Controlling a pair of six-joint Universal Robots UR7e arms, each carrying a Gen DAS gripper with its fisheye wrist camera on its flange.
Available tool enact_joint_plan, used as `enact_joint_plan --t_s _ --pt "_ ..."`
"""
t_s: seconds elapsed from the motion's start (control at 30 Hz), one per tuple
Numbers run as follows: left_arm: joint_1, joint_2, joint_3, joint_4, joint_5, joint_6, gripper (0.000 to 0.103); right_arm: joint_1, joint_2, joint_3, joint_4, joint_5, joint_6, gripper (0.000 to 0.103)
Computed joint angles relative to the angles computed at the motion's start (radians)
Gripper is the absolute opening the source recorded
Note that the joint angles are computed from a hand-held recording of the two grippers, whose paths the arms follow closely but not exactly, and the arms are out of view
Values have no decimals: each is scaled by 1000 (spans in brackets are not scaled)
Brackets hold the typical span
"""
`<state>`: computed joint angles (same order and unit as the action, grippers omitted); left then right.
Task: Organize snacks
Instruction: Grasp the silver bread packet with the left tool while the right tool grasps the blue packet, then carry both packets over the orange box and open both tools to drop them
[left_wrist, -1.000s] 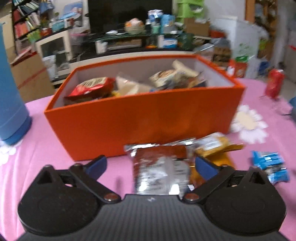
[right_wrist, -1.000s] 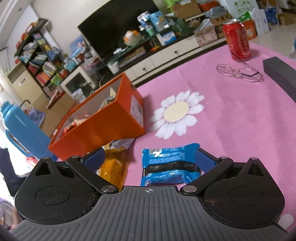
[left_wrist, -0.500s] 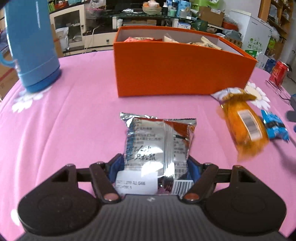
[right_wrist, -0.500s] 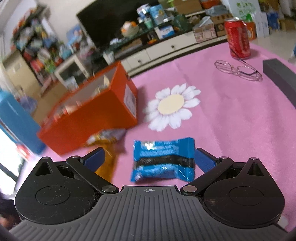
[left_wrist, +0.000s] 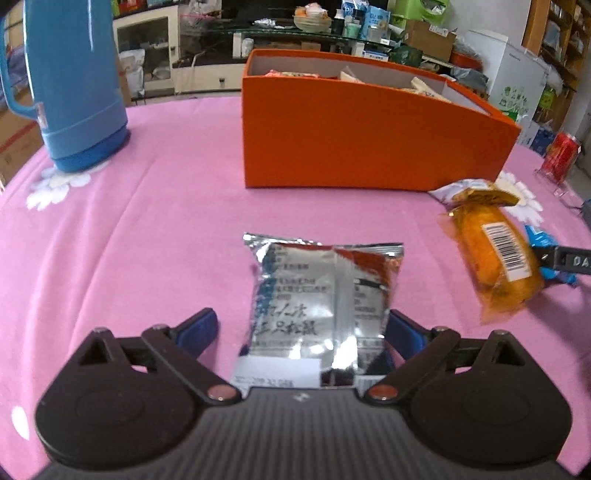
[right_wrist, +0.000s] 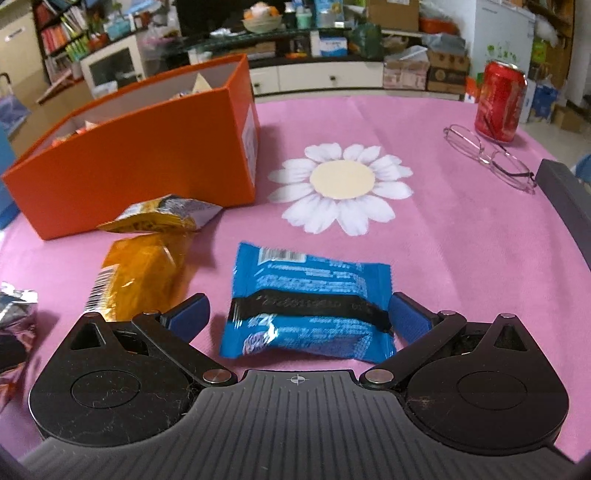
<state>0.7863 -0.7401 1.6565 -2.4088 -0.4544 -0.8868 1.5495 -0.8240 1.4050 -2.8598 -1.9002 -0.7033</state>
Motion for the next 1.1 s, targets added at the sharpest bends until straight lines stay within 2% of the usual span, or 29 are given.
enact_joint_plan --t_s 0.07,0.13,0.17,0.23,0.3,0.37,0.5,0.6,0.73,0.8,0.93,1.0,1.1 --pt "-1 11 -14 35 19 9 87 -2 6 5 -33 1 -16 93" --pt "-5 15 -5 -20 18 60 74 -2 5 17 -66 -4 -64 71" --pt "-7 15 0 -50 14 89 65 -3 -1 23 -65 4 -82 64" --pt "-10 15 3 -48 17 89 64 -13 -30 33 -16 48 -73 41" --pt "-11 8 9 -59 9 86 64 -30 -68 43 57 103 -46 38" --pt "-10 -1 19 -78 -4 75 64 -46 -103 60 105 153 -26 37" --pt "-16 -18 32 -103 -4 57 64 -61 -154 109 69 213 -71 37" --pt "-32 -31 33 -85 15 38 64 -65 -154 92 87 223 -26 37" --pt "-55 -44 44 -171 18 62 64 -60 -152 79 115 271 26 37" --pt "-62 -40 30 -169 32 69 64 -49 -152 89 104 300 35 37" --pt "-61 -19 -33 -236 77 179 64 -17 -139 86 98 349 45 37" --pt "-46 11 -98 -334 97 304 64 7 -116 54 96 366 45 37" --pt "-9 97 -258 -497 120 531 64 53 -44 -45 80 365 13 37"
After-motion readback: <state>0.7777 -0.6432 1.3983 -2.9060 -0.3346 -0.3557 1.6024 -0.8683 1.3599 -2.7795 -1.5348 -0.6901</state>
